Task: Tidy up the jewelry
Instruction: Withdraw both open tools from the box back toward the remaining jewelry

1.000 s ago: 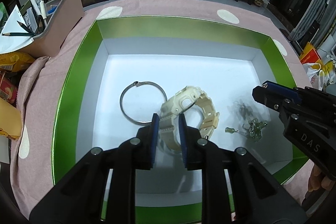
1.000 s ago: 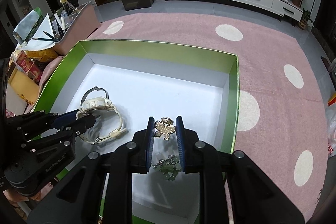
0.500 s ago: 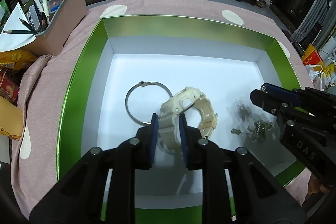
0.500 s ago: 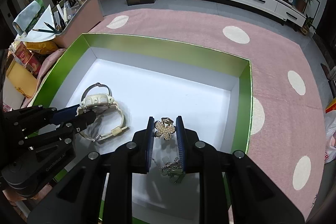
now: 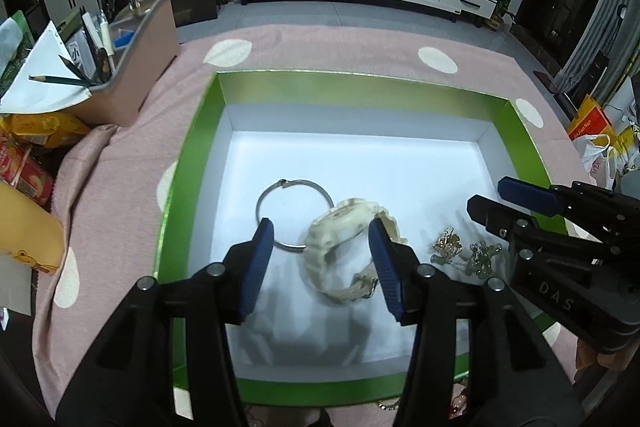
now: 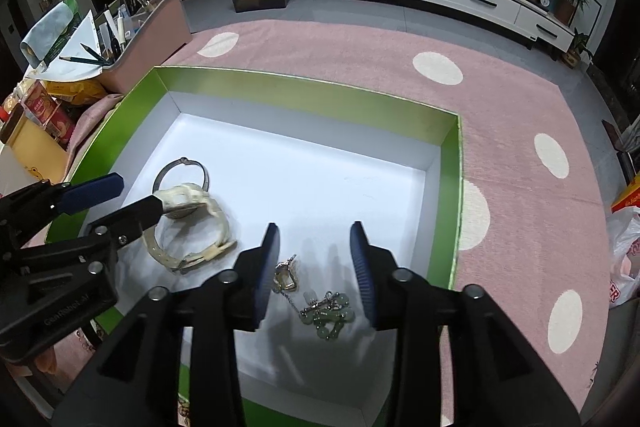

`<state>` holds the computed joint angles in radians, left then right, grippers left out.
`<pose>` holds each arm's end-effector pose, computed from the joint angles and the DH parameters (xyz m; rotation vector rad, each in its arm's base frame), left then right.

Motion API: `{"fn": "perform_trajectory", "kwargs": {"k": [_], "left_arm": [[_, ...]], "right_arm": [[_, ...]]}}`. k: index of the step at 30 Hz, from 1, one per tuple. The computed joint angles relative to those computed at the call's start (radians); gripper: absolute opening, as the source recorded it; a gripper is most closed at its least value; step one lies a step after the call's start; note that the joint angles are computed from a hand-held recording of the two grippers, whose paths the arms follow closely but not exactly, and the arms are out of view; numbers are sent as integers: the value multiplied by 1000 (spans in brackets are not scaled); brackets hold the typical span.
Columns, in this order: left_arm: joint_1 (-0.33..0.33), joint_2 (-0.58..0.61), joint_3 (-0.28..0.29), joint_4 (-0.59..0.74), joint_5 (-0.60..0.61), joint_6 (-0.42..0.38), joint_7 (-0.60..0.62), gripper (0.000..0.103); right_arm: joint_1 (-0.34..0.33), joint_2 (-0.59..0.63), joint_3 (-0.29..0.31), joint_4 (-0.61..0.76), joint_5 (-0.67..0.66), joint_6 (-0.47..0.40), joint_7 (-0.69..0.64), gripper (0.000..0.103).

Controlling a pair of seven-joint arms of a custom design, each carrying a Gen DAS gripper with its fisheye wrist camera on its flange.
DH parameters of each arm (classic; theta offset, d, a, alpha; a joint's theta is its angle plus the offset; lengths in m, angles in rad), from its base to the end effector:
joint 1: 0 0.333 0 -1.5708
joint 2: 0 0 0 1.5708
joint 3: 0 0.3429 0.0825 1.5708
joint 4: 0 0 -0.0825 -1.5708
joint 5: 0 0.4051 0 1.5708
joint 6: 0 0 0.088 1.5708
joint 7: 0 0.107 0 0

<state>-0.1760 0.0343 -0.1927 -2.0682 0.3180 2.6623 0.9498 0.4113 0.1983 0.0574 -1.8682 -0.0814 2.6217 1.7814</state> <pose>0.5716 -0.2293 0.4939 -1.9233 1.8975 -0.6546 0.6026 0.3044 0.4884 -2.1310 1.5503 -0.3829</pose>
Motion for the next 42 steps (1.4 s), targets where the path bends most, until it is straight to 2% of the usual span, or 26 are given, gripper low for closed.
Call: {"fn": "perform_trajectory", "kwargs": {"k": [1,4,6,14,19,23,27,29,34,42], "left_arm": [[0,-6,0,-5,1,1,-1,55],[2,-27,1,-23,-3,7,2,65],[4,-42,2,-36,-6,8,5,73],[15,-128,5,-113,-8,21,-8,86],[15,-192,4,-169,-18,25,1,88],[9,-248,8,-222,-40,33,15,92],[6,-311,9,-279,-50,41,16,97],[3,-353,15,-318,-61,54,19,100],[-4,-464,38,-417,-105,84,14,101],[-42,-634,102,-598,-209,152,-8,101]], "right_arm": [[2,-6,-1,-4,-5,0,4,39],[3,-25,-2,-21,-16,0,18,52],[4,-40,0,-36,-26,2,26,58],[-7,-108,20,-97,-40,8,38,60],[-14,-159,38,-146,-32,20,38,61],[-20,-205,52,-194,-30,36,44,70],[-28,-255,68,-247,-7,53,35,71],[-29,-289,74,-281,27,64,13,74],[-29,-382,84,-381,126,114,-43,80],[-16,-505,91,-538,278,186,-101,81]]}}
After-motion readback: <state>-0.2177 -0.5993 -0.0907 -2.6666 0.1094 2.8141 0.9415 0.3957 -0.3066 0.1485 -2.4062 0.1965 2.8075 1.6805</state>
